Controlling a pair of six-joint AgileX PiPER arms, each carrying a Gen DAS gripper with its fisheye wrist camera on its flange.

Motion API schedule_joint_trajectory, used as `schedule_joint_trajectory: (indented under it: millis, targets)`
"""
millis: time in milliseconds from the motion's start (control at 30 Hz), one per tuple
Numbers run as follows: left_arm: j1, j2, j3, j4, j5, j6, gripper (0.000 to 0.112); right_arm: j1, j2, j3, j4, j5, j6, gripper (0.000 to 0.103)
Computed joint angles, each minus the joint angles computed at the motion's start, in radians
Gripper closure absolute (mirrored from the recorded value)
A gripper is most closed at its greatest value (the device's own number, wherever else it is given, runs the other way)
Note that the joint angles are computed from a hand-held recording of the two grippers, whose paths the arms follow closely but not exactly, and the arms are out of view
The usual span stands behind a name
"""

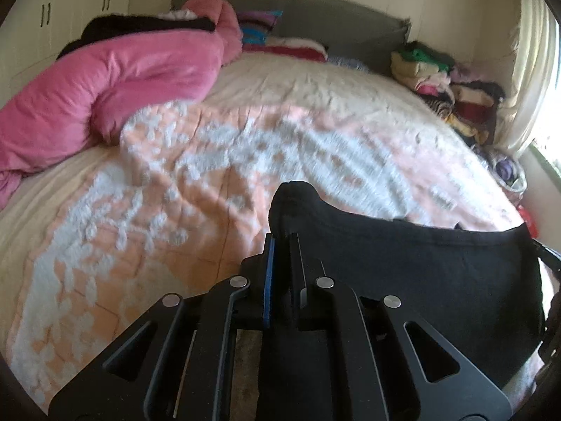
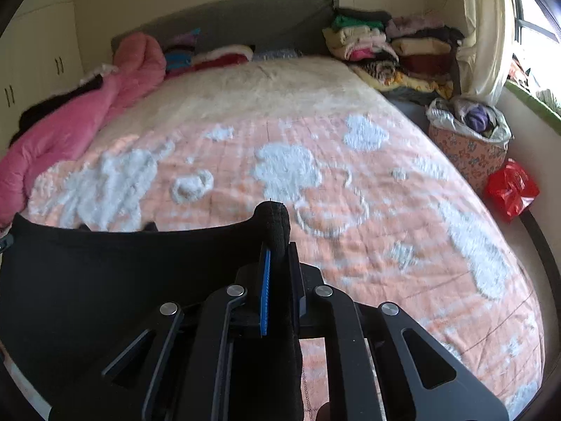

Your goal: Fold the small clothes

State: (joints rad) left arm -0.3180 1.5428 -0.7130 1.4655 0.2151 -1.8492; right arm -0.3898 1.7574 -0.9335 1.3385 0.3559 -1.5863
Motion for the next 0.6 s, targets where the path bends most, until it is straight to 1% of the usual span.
schedule_joint_trajectory:
  millis: [67, 167, 200, 267, 300, 333, 400, 433, 467, 500, 533, 567, 600]
  targets:
    - [0.002, 0.039, -0.01, -0.05, 0.003, 0.052, 0.11, 0.012, 0.024, -0.002, -0.023, -0.028, 0.033, 0.095]
    - [0.003, 0.049, -0.002, -0.071, 0.004, 0.071, 0.11, 0.015, 0.038, 0.016, 0.018, -0.046, 0.003, 0.094]
    - [-0.003, 0.046, 0.003, -0.052, 0.012, 0.05, 0.109, 0.018, 0.039, 0.022, 0.031, -0.057, -0.009, 0.092]
    - [-0.03, 0.047, 0.006, -0.047, 0.055, 0.044, 0.105, 0.029, 0.036, 0.037, 0.039, -0.101, -0.009, 0.089]
    - [-0.051, 0.047, 0.007, -0.05, 0.087, 0.048, 0.105, 0.027, 0.038, 0.039, 0.038, -0.1, -0.009, 0.083]
    - [-0.061, 0.047, 0.009, -0.05, 0.101, 0.049, 0.104, 0.024, 0.034, 0.047, 0.057, -0.102, -0.027, 0.08]
    - [-0.065, 0.041, 0.016, -0.052, 0.098, 0.048, 0.099, 0.014, 0.008, 0.08, 0.135, -0.105, -0.109, 0.066]
    - [-0.07, 0.033, 0.022, -0.06, 0.102, 0.052, 0.097, -0.001, -0.016, 0.107, 0.183, -0.082, -0.165, 0.064]
    - [-0.077, 0.022, 0.026, -0.075, 0.106, 0.062, 0.095, -0.016, -0.035, 0.126, 0.201, -0.059, -0.191, 0.061]
    - [-0.084, 0.009, 0.031, -0.085, 0.111, 0.067, 0.091, -0.031, -0.064, 0.154, 0.226, -0.037, -0.227, 0.056]
    - [-0.095, -0.008, 0.041, -0.093, 0.116, 0.063, 0.084, -0.039, -0.081, 0.172, 0.243, -0.025, -0.25, 0.055]
    - [-0.109, -0.034, 0.054, -0.106, 0.116, 0.059, 0.08, -0.058, -0.116, 0.207, 0.247, 0.011, -0.272, 0.051]
    - [-0.117, -0.045, 0.059, -0.115, 0.114, 0.056, 0.071, -0.068, -0.136, 0.225, 0.239, 0.033, -0.275, 0.047]
